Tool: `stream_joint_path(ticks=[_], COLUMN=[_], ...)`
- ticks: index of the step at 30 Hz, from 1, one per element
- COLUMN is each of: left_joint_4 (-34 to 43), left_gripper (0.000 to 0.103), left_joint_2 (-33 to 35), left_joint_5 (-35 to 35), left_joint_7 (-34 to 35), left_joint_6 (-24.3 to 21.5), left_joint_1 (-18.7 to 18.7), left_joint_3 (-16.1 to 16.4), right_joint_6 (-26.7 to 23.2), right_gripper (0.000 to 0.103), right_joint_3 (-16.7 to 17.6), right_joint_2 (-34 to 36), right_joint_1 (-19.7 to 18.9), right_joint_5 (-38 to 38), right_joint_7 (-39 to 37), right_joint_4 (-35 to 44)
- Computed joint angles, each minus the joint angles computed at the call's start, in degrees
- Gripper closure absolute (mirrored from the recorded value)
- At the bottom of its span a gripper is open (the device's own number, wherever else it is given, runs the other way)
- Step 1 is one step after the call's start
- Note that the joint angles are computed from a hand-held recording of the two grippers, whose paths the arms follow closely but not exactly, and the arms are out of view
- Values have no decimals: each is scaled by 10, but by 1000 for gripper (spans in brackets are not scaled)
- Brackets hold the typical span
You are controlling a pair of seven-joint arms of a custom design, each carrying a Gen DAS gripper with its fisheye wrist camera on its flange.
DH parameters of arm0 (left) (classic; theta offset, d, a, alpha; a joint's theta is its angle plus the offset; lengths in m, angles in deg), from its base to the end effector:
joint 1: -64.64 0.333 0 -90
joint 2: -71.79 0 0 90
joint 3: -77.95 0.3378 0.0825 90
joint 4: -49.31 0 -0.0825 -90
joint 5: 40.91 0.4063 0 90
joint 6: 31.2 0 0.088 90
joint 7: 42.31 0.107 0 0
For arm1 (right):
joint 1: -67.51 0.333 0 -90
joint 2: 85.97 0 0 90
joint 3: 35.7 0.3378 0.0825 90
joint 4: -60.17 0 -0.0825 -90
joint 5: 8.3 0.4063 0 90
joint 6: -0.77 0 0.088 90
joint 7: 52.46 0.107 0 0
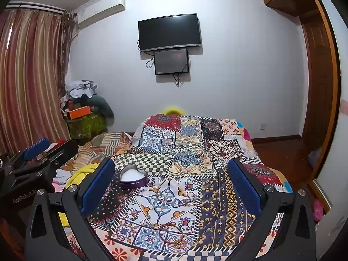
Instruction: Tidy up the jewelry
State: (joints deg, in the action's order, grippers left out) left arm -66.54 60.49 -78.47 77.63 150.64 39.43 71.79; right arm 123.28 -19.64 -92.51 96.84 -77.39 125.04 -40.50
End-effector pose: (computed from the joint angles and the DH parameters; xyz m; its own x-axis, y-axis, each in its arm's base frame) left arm 0.4934 -0.2434 0.7026 -0.4735 -0.8747 0.1036 -0.2488 0.0200 -0.9684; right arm 0.4329 0.3969 0.7047 -0.2298 -0.9707 -0.0697 -0.2932 0.1374 -0.9461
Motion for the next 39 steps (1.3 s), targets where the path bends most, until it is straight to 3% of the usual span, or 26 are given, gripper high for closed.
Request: stream_joint_path(ticks=[12,31,39], left_joint_4=[-1,-2,0], left_gripper=[0,0,0], left_joint_2=[-2,-1,5], left_joint_5=[-21,-11,-35], left_joint_7=[18,8,36], left_joint_6=[-4,-4,-1], left_joint_1=[-9,2,-17], left_joint_3=[11,1,17], right_joint_6=[-2,-2,-1], right_gripper=[0,0,0], right_joint_3=[0,0,0], right_joint_2=[1,-1,-5], right_joint_1=[1,0,-1], right_joint_5=[0,5,7], right_joint_7=[-2,-4,-3], right_joint_4=[1,1,-4])
